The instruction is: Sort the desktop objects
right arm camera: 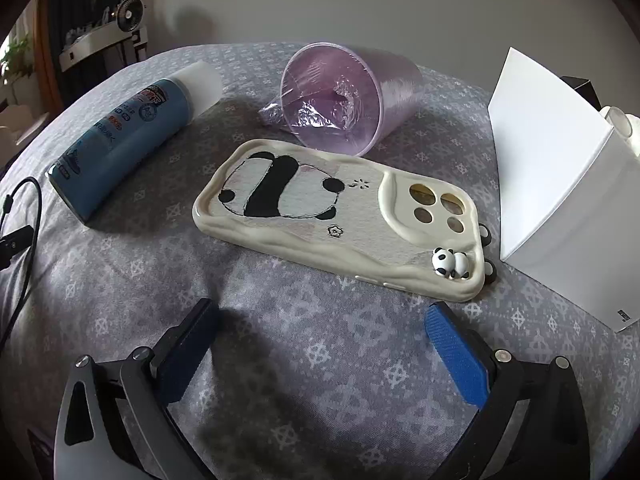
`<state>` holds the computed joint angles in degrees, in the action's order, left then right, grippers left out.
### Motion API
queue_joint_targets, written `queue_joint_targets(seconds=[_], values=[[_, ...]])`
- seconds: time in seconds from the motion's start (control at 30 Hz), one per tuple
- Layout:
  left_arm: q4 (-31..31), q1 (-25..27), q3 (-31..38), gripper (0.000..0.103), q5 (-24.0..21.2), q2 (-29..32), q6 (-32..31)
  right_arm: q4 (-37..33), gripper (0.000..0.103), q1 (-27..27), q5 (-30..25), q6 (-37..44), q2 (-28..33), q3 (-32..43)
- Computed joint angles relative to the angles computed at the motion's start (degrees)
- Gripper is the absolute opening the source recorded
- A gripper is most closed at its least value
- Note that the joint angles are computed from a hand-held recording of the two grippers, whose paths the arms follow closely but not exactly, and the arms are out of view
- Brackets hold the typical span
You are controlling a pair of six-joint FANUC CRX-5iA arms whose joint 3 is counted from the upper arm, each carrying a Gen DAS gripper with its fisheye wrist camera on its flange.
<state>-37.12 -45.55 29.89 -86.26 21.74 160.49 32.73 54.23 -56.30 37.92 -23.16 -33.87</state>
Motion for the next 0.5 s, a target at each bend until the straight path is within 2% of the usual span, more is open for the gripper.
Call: queue_joint_targets(seconds=[0.1,0.5], values=[[0.3,0.5,-0.9,0.103,1.2,-0.4,0.4,-0.1,0.103,-0.1,0.0,0.1,0.0,0.1],[-0.2,0.2,-0.8,0.103,1.1,-0.3,0.7,-0.1,0.103,-0.2,0.1,0.2,0.1,0.2]])
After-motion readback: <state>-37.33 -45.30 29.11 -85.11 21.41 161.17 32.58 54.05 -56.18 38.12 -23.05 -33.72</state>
